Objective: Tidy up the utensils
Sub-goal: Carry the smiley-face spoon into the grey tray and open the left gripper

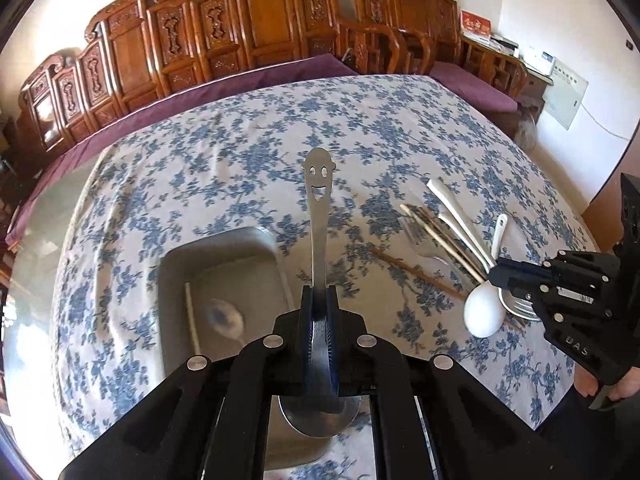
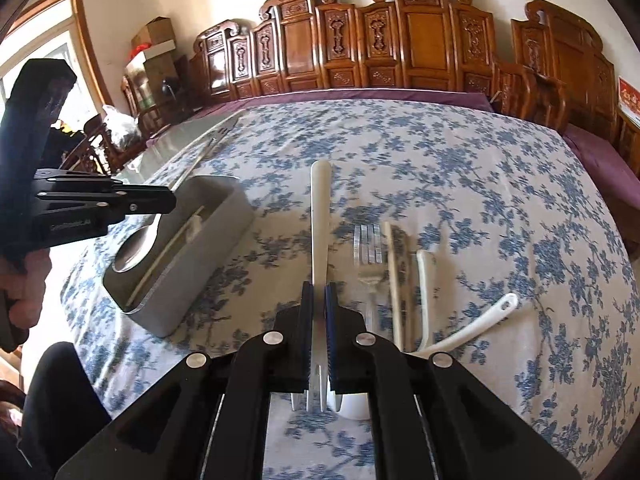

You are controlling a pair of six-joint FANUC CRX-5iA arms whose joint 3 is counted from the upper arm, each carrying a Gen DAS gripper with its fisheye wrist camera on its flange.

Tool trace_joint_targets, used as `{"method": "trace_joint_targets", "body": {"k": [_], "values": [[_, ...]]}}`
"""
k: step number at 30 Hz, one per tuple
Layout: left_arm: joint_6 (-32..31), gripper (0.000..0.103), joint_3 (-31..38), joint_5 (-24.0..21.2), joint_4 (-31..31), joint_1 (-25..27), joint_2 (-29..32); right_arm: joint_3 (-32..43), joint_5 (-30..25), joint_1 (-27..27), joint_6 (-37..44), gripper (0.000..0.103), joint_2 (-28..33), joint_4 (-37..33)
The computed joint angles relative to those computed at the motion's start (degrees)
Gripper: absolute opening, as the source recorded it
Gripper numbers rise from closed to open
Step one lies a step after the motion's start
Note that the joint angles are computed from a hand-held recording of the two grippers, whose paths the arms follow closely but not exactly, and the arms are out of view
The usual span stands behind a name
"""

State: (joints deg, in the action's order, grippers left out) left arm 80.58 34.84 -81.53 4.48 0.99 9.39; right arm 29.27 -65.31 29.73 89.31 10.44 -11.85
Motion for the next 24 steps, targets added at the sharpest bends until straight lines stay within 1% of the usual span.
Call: {"method": "trace_joint_targets", "body": {"k": [7,12,17,24], "values": [[-0.4,0.005,-4.0,0.4,-0.2,3.4,-2.2,0.4,0.0,3.1,1.4,0.007,-0.3,-0.3],[0.2,0.005,-7.2,0.4,-2.1,4.7,-2.5,0.8,-0.4,4.1,1.6,0.007,0.1,-0.7],[0.7,0.005,-9.2,-0.1,-3.3,5.4,-2.1,0.3,-0.9,4.6,1.8,0.007,0.2,-0.7],[0.9,0.005,-9.7,-1.6,-4.9,5.1,-1.3,0.7,-1.4,4.7,1.2,0.007,0.6,-0.7]]}}
